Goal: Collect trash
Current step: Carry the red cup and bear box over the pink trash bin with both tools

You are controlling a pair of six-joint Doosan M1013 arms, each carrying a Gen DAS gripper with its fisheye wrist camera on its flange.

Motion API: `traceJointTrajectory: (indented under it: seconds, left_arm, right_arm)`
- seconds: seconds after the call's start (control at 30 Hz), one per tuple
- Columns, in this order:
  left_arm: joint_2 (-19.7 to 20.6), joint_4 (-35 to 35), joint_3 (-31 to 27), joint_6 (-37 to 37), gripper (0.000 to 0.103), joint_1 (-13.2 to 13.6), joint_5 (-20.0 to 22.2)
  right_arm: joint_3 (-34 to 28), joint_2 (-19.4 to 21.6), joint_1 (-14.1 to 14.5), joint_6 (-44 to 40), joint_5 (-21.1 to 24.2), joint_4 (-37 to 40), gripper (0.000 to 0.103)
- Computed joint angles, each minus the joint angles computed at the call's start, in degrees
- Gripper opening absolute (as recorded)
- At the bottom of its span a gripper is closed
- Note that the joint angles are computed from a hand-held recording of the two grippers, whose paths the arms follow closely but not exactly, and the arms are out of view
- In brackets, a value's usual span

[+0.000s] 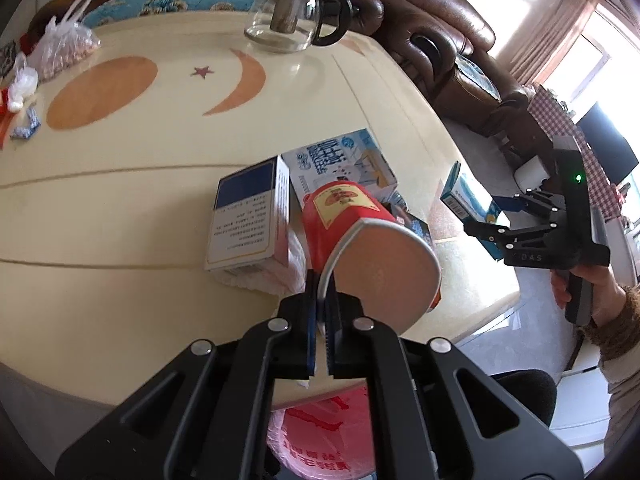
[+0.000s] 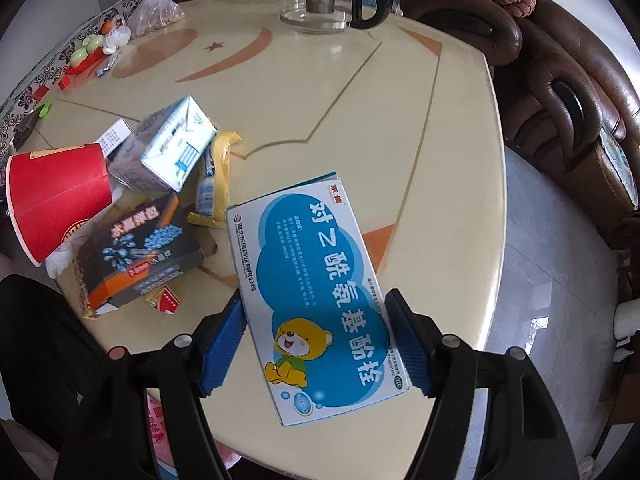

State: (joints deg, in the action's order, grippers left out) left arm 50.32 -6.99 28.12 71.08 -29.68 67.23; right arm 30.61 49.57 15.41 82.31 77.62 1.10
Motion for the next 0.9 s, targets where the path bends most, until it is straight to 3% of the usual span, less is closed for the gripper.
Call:
traceJointTrajectory:
  seconds: [0.43, 0.9]
  left_arm:
    - [-5.0, 6.6, 6.0, -0.8, 0.005, -1.5, -3.4]
    - [-11.8, 9.6, 14.7, 0.1, 0.005, -3.7, -7.5]
  right_arm:
    - [5.8, -5.6, 1.3, 0.6, -3.7, -1.3, 0.068]
    - [17.0, -14.5, 3.6, 2.3, -9.7, -2.7, 0.068]
